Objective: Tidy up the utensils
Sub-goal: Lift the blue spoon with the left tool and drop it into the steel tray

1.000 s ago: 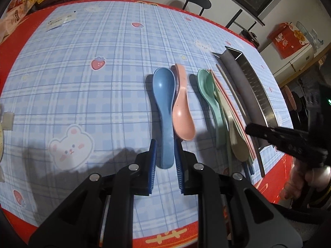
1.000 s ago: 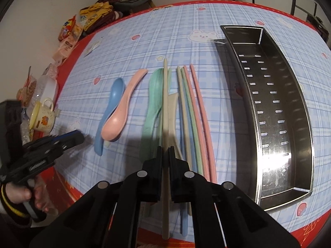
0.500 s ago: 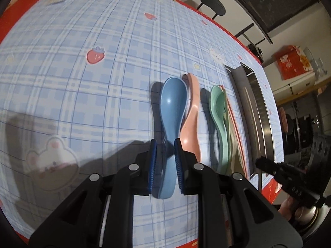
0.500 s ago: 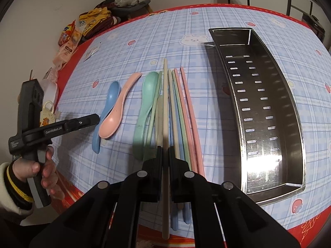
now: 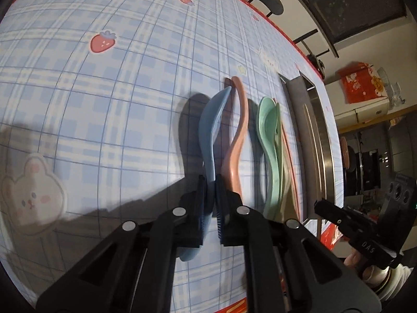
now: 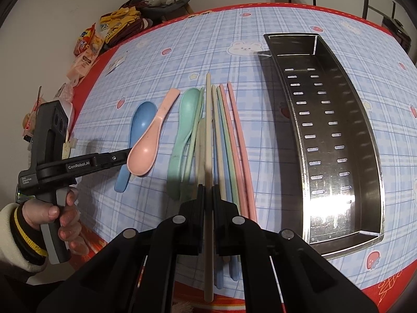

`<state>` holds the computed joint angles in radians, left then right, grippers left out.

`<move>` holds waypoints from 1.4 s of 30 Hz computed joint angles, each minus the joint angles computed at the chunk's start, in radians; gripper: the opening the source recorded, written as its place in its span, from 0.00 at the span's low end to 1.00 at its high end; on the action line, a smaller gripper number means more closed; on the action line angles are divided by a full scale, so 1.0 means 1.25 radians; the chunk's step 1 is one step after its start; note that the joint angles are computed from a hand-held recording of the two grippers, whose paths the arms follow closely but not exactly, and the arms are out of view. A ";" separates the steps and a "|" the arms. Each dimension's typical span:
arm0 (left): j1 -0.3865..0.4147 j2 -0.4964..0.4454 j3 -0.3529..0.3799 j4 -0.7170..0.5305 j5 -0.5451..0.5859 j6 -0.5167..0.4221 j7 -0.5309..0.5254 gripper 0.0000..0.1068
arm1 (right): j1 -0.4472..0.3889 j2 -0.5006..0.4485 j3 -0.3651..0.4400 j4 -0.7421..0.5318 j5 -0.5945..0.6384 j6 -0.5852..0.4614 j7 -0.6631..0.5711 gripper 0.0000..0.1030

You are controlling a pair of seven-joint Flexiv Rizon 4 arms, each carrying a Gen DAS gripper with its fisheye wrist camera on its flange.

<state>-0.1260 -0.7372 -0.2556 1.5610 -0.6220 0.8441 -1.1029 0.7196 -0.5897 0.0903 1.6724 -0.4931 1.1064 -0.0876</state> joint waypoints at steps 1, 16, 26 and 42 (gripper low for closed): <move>-0.002 0.001 0.003 -0.001 0.007 -0.001 0.000 0.10 | 0.000 -0.002 -0.001 -0.003 -0.001 0.000 -0.002 0.06; -0.004 0.069 0.007 0.077 -0.002 0.084 -0.033 0.10 | 0.019 0.017 -0.058 0.065 -0.048 0.100 0.086 0.06; -0.035 0.058 -0.030 -0.028 -0.022 0.046 -0.034 0.10 | 0.011 0.102 -0.131 0.184 -0.211 0.137 0.220 0.06; -0.204 -0.223 -0.061 -0.419 -0.031 -0.057 -0.374 0.10 | -0.107 0.106 -0.026 0.194 -0.133 0.015 0.074 0.06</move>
<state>-0.3809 -1.0155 -0.3317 1.0375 -0.6611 0.7725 -1.5698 0.5854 -0.4567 0.0578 1.9148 -0.6596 1.1257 0.0050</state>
